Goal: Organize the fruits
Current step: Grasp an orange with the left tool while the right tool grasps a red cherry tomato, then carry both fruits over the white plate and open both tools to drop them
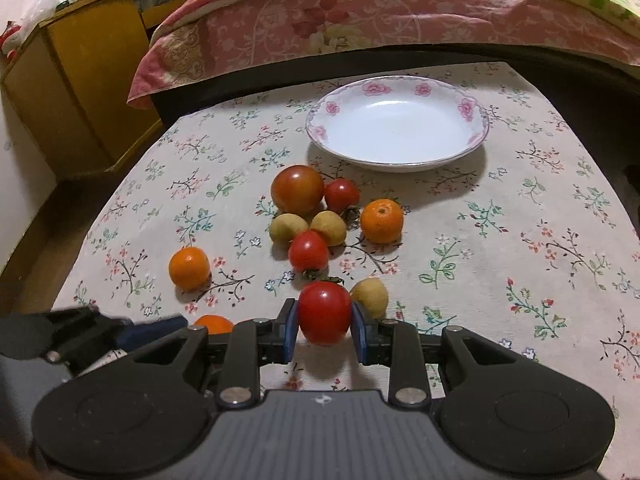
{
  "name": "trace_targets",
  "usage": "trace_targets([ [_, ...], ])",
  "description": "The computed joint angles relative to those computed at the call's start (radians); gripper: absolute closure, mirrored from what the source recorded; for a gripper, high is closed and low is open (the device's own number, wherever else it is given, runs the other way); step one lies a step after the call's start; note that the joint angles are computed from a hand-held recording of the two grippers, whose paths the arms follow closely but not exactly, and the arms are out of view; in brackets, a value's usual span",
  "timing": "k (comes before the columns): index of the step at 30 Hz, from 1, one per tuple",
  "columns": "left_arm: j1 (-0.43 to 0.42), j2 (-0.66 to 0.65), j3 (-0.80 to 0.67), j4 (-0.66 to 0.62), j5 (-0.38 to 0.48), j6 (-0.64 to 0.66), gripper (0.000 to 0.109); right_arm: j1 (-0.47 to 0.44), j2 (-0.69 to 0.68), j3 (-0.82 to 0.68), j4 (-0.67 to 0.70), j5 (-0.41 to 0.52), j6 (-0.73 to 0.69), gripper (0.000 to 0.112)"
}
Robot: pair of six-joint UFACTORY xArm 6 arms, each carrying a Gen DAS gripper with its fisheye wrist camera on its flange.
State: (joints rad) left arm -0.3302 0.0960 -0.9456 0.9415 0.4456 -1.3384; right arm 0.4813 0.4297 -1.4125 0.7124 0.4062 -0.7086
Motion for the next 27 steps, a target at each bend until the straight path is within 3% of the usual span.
trace_targets([
  [3,0.012,0.004,-0.006,-0.033,-0.024,0.017,0.064,-0.005,0.001,-0.004,0.008,0.008,0.005,0.084],
  [10,0.011,-0.005,-0.012,-0.152,-0.018,0.108,0.066,-0.026,-0.033,0.021,-0.034,0.011,0.070,0.084],
  [17,0.022,-0.036,-0.038,-0.131,-0.032,0.080,0.066,-0.052,-0.087,0.046,-0.109,-0.017,0.129,0.084],
  [20,0.037,-0.025,-0.081,-0.126,-0.034,0.097,0.066,-0.065,-0.063,-0.009,-0.166,0.014,0.220,0.084],
  [27,0.094,0.102,-0.252,-0.175,-0.048,0.216,0.066,-0.062,0.088,-0.232,-0.180,0.055,0.247,0.084],
])
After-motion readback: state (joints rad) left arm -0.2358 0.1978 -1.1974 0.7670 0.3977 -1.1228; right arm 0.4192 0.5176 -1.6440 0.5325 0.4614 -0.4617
